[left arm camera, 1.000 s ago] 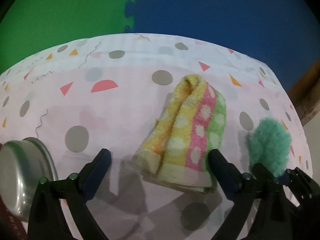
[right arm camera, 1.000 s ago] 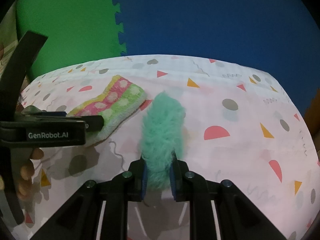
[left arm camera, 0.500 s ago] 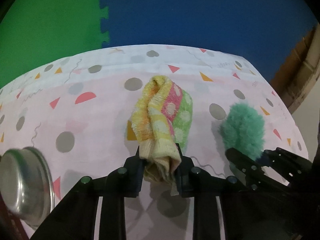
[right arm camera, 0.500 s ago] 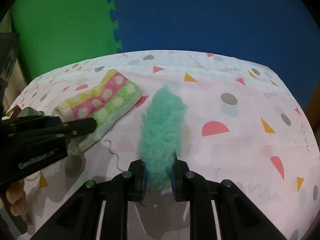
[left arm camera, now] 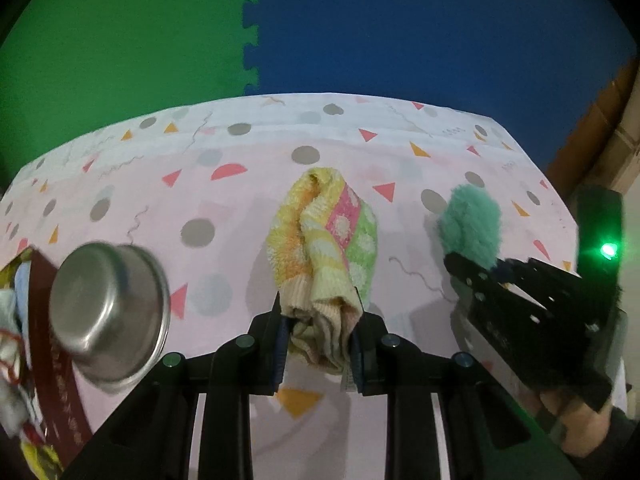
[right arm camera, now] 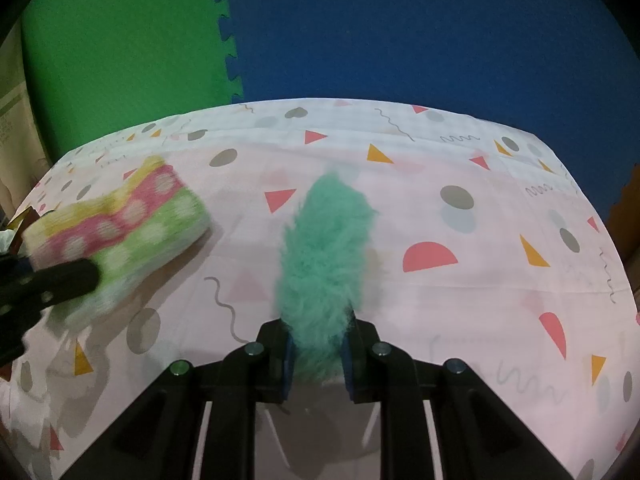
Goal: Organize soft objects
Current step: 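Carry the striped towel with the left tool and release it into the tin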
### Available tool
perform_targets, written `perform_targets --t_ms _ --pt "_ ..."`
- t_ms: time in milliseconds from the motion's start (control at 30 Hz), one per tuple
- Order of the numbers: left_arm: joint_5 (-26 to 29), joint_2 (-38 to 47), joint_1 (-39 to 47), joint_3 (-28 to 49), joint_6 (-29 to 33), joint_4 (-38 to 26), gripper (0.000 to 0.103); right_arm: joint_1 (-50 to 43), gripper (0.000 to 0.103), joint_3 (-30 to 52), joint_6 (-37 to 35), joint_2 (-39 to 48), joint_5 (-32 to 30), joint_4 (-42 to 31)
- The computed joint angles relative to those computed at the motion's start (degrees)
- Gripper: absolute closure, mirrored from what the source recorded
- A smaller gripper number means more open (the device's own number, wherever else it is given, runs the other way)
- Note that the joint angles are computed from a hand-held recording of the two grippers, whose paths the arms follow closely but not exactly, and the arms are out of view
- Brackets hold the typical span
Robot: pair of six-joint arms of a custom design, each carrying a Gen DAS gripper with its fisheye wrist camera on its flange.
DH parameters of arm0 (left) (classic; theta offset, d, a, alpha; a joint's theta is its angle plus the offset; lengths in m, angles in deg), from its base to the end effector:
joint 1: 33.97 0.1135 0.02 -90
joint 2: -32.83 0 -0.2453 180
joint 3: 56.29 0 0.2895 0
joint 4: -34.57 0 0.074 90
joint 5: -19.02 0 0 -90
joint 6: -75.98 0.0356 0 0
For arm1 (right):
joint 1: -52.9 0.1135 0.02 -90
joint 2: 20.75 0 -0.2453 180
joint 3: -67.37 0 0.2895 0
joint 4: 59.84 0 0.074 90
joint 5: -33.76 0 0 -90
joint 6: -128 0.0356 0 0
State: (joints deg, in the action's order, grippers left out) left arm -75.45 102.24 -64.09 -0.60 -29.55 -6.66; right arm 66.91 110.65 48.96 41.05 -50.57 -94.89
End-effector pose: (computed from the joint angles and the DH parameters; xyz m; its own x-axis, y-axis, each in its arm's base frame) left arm 0.2417 -0.1370 0.1848 -0.8058 0.1589 -0.5704 0.2551 0.9625 -0.0923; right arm 0.2372 0.0556 0.1497 -0.8014 -0.0050 -0.5981 -0.0322 0.9989 0.0349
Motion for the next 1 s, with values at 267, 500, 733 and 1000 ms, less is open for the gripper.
perform_targets --t_ms 267,500,733,1000 --pt "0.3 -11.4 -1.0 -2.6 -2.3 -9.1 0.080 0.3 0.084 0.1 -0.1 0.1 0.6 -0.2" --pt "3.4 -21.5 1.4 -4.1 -2.5 -17.6 0.080 0.5 0.084 0.2 -0.2 0.2 1.1 -0.4" --pt "3.9 -28.7 6.0 -3.7 0.8 -24.9 0.080 0.9 0.083 0.4 -0.1 0.3 1.6 -0.6" --pt "9.3 -34.5 19.8 -1.4 8.9 -32.1 0.080 1.3 0.083 0.6 -0.2 0.5 2.3 -0.7"
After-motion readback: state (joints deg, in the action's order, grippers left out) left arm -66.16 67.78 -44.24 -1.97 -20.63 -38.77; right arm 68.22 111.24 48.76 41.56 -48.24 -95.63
